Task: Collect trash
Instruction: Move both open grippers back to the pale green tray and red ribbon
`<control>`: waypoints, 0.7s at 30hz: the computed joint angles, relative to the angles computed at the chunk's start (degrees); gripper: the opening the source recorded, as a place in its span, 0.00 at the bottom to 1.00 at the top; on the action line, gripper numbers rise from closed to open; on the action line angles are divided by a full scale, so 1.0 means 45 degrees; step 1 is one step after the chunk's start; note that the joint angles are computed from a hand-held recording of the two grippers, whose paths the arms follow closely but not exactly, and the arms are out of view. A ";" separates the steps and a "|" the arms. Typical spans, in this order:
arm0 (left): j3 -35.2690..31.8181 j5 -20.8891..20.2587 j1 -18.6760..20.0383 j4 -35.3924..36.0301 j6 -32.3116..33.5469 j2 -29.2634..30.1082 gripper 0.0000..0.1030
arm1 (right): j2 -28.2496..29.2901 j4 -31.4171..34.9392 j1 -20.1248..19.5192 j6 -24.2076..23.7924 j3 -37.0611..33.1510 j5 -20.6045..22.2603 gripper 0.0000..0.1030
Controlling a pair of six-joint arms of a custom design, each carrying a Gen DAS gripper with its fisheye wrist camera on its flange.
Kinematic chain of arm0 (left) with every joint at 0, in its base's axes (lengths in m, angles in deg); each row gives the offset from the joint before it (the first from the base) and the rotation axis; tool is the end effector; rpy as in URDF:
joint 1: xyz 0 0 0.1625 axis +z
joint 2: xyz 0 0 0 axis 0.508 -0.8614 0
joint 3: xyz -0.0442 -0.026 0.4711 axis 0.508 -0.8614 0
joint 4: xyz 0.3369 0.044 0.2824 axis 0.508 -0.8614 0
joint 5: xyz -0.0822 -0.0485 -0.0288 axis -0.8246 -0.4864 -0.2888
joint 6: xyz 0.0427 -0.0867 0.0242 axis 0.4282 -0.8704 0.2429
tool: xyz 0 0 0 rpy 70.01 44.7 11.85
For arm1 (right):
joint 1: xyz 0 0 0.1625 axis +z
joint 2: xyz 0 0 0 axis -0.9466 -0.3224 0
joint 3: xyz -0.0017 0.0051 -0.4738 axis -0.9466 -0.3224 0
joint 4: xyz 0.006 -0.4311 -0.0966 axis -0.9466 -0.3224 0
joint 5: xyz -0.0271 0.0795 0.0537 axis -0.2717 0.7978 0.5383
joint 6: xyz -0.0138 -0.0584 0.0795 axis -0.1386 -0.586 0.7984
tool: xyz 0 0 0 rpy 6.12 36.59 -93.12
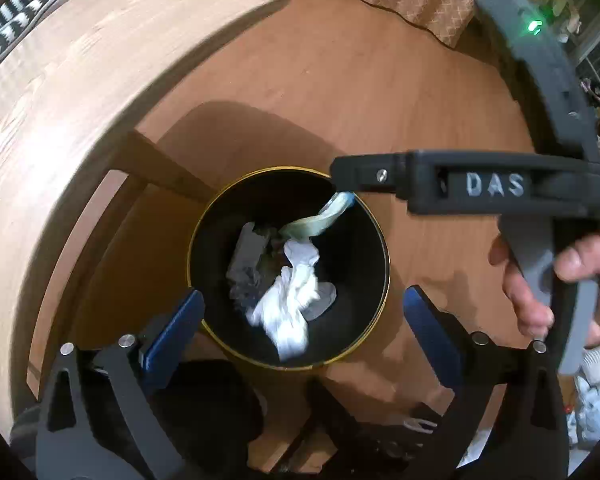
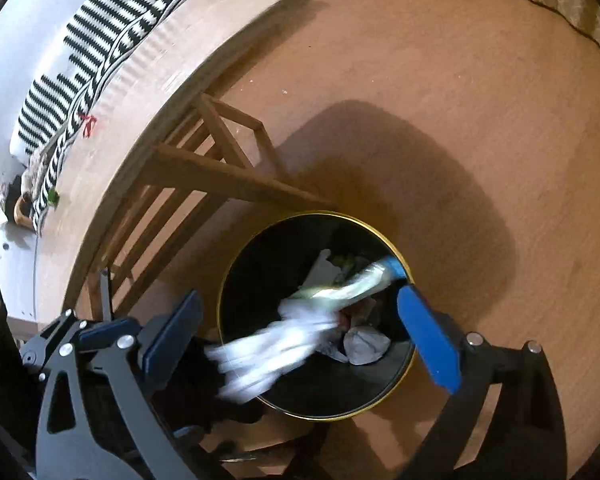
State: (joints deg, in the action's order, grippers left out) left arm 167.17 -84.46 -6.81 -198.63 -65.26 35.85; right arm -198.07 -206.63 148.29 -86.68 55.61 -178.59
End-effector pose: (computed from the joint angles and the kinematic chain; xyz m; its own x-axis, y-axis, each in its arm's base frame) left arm -0.4396 -0.3763 0.0090 -0.7423 0.4696 -0.4780 0.4970 0.8643 0.0773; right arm 0.0208 -0.3737 0.3864 -0.9291 0.0724 0.3626 -0.0363 0.9580 -0.2843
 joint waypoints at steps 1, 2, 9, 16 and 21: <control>0.0146 0.0277 -0.0032 0.0128 -0.0316 -0.0311 0.94 | 0.0128 -0.0147 0.0137 0.0136 -0.0014 -0.0273 0.92; 0.0241 0.0489 -0.0053 0.0229 -0.0528 -0.0556 0.94 | 0.0210 -0.0313 0.0249 0.0184 0.0021 -0.0423 0.92; 0.1450 0.3350 -0.0059 0.1974 -0.3468 -0.4030 0.94 | 0.1759 -0.2253 0.2348 0.0759 -0.0162 -0.1307 0.93; 0.1375 0.6029 0.0744 0.7633 -0.8352 -0.7064 0.94 | 0.5276 -0.4908 0.5696 0.0309 -0.1406 -0.1997 0.93; 0.1486 0.6290 0.2061 0.8592 -0.9579 -0.7923 0.94 | 0.8525 -0.5651 0.7410 0.0359 -0.3030 -0.3033 0.93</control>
State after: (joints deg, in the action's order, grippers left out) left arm 173.86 -56.15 2.46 -159.96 -108.37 0.20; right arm -159.71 -232.06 181.63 -85.07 41.98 -192.24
